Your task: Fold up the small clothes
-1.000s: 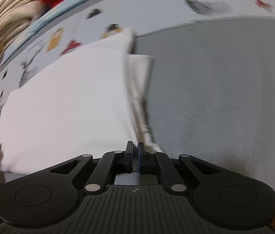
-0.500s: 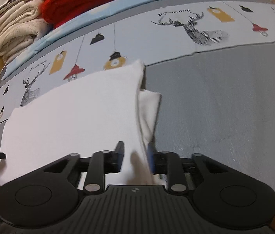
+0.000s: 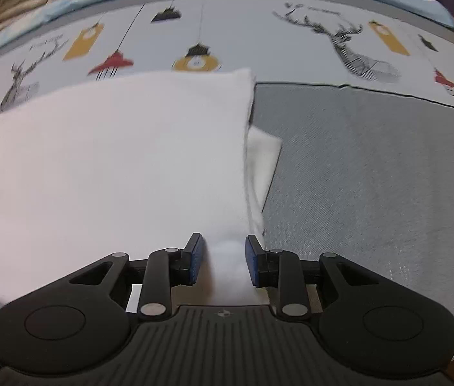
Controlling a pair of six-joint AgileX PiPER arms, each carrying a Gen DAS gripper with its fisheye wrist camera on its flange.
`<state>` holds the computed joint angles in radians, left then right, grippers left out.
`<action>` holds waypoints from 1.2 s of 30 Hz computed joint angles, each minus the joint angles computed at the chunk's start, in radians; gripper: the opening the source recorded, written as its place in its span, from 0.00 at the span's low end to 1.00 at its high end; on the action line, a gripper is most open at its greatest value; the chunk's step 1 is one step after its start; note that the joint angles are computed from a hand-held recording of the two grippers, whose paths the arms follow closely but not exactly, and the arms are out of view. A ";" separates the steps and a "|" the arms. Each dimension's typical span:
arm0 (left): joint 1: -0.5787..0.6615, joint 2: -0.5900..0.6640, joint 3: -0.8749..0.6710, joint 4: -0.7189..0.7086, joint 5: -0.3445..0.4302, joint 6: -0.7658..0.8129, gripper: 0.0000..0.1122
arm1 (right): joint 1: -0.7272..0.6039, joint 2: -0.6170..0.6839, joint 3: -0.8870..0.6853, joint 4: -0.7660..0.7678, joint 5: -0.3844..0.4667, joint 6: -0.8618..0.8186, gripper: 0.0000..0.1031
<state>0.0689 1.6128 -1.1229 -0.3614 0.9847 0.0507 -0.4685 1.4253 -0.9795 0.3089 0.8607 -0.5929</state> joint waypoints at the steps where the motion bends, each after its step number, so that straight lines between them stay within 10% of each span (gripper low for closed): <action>1: 0.004 0.001 -0.001 -0.003 0.000 0.001 0.57 | -0.007 -0.006 -0.001 0.012 -0.010 0.006 0.29; 17: -0.052 -0.014 0.014 0.047 -0.045 -0.014 0.55 | -0.040 0.063 -0.059 -0.024 0.037 0.147 0.42; 24: -0.080 -0.023 0.027 0.053 -0.078 0.033 0.24 | -0.017 0.066 -0.055 -0.015 0.058 0.117 0.43; 36: -0.020 -0.094 0.057 0.049 -0.101 0.109 0.16 | 0.030 0.044 -0.029 0.002 0.021 0.125 0.23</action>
